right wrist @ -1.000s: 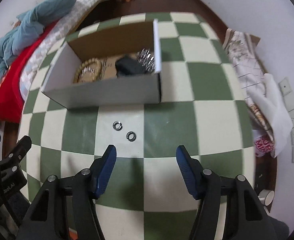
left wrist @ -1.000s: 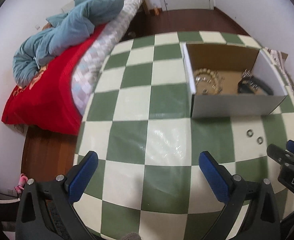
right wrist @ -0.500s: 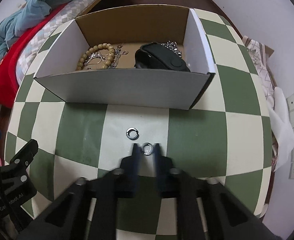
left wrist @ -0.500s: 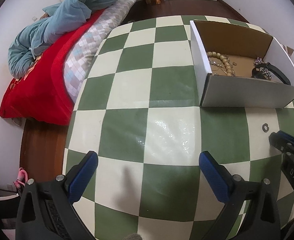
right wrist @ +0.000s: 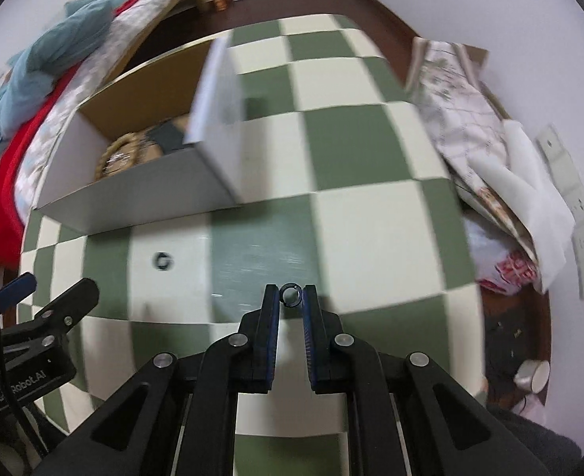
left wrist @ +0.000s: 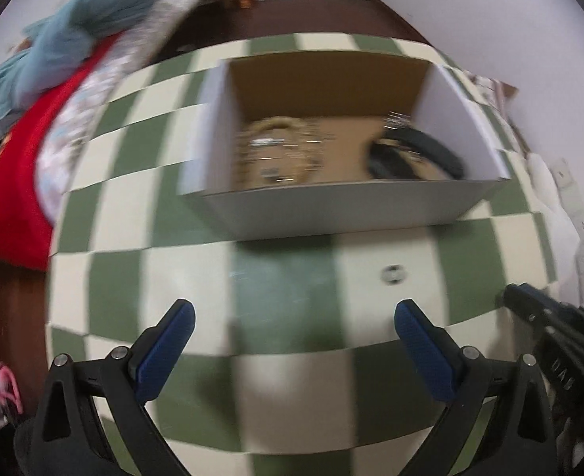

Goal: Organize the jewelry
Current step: 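Grasp one black ring with the right gripper while the left approaches the other ring, then grasp the second black ring with the left gripper while the right holds its ring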

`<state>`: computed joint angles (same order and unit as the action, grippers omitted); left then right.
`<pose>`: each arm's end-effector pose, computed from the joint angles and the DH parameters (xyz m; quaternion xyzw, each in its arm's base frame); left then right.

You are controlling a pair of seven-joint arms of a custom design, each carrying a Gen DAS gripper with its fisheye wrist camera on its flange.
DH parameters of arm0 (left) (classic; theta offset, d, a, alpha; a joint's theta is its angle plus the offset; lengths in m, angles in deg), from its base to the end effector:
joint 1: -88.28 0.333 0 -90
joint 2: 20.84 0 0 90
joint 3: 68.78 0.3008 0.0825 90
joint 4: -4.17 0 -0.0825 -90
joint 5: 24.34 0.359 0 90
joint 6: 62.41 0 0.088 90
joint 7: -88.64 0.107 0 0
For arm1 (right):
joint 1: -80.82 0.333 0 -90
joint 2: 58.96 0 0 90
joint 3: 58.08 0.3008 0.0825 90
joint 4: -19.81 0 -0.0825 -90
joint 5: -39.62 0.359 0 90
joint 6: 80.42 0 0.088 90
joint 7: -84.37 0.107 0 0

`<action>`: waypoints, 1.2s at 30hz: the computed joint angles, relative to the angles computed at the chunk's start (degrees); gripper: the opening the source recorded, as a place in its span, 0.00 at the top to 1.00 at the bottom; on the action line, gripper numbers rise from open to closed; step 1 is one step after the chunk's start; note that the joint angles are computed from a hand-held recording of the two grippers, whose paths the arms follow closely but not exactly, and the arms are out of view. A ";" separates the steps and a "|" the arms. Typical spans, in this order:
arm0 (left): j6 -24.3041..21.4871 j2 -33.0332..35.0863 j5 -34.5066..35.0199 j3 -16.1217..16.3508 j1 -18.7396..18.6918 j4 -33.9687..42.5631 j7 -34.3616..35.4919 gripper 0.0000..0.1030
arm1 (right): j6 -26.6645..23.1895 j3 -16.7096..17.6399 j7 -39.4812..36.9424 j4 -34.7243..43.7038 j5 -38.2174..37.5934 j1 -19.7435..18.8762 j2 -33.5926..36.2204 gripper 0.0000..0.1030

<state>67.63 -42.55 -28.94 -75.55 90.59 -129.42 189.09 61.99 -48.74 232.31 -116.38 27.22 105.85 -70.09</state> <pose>0.4449 -0.0408 0.5103 -0.6186 0.7698 -0.1141 0.1085 0.3950 0.2732 0.4281 -0.6010 0.7799 -0.0906 0.1492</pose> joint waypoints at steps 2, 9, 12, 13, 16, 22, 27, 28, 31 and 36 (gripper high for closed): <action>-0.21 1.19 -0.76 -0.81 -1.17 0.77 -0.01 0.01 | -0.12 -0.33 0.46 -1.85 0.44 -0.28 -1.59 0.88; 0.24 4.78 -0.14 -2.34 -3.61 2.91 -0.37 0.11 | -0.92 -1.11 0.45 -5.30 0.72 -1.64 -5.54 0.88; -0.09 6.06 0.53 -2.36 -4.03 3.64 -0.54 0.28 | -0.80 -1.37 0.49 -6.16 0.83 -2.16 -6.69 0.88; -0.33 6.33 0.45 -2.26 -4.21 3.82 -0.35 0.31 | -0.76 -1.41 0.55 -6.27 0.75 -2.38 -6.94 0.88; -0.58 6.50 0.38 -2.06 -4.44 3.85 -0.50 0.35 | -0.53 -1.52 0.44 -6.30 0.64 -2.85 -7.12 0.88; -0.54 6.67 -1.28 -1.56 -4.85 3.88 0.23 0.53 | -0.31 -1.44 0.37 -5.77 0.75 -3.05 -6.77 0.88; 0.01 6.80 -1.61 -1.61 -4.86 3.91 0.21 0.73 | 0.02 -1.35 0.59 -5.68 0.84 -3.10 -6.46 0.88; 0.08 6.73 -1.64 -1.60 -4.85 3.88 0.27 0.77 | 0.13 -1.34 0.69 -5.77 0.87 -3.10 -6.48 0.88; 0.02 6.54 -2.24 -1.36 -4.80 3.72 0.53 0.88 | 0.21 -1.32 0.73 -5.52 1.01 -3.04 -6.25 0.88; -0.50 5.90 -2.53 -1.15 -4.45 3.33 0.81 0.90 | 0.53 -1.24 0.55 -4.87 0.90 -2.93 -6.13 0.88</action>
